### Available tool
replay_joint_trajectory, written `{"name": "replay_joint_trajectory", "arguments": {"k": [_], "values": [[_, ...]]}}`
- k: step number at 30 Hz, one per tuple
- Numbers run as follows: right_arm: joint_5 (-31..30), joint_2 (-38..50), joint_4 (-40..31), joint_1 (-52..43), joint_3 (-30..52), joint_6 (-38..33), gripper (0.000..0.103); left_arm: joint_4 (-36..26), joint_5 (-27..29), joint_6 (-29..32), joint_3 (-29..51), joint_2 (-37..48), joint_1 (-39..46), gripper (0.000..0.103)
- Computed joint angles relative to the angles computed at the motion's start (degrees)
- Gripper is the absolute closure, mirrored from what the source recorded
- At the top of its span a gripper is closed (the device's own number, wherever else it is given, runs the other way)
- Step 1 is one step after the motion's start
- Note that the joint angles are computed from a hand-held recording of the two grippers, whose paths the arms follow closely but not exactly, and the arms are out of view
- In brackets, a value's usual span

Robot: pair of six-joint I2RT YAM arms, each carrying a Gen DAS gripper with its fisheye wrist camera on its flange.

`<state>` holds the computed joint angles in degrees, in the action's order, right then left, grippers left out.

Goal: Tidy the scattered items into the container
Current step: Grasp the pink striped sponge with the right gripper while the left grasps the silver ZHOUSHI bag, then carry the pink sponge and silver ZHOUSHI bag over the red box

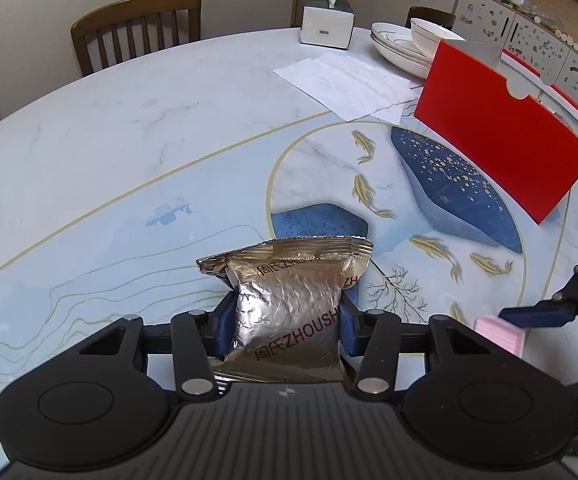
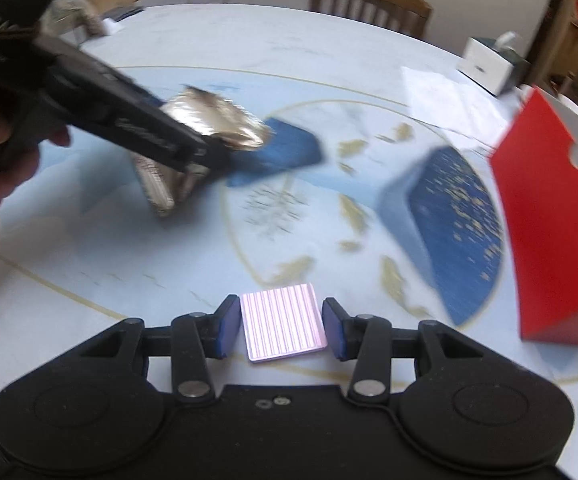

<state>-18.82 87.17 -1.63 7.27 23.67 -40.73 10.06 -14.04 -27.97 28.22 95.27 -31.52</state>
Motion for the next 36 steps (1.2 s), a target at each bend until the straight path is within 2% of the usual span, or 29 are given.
{"name": "replay_joint_trajectory", "arguments": {"k": [7, 20, 31, 36], "values": [[-3.2, 0.9, -4.0, -9.8, 3.2, -1.8, 0.059, -3.0, -1.1, -4.0, 1.6, 0.1, -3.6, 0.058], [-11.0, 0.1, -17.6, -23.5, 12.0, -7.0, 0.059, -10.8, -3.2, -12.5, 10.4, 2.2, -13.9, 0.058], [-17.1, 4.1, -27.5, -32.0, 23.1, -11.5, 0.059, -15.8, -4.2, -12.5, 22.7, 6.2, -18.7, 0.058], [-19.1, 6.8, -29.5, -34.4, 28.8, -12.0, 0.059, -17.7, -4.7, -11.1, 29.0, 8.9, -19.4, 0.058]]}}
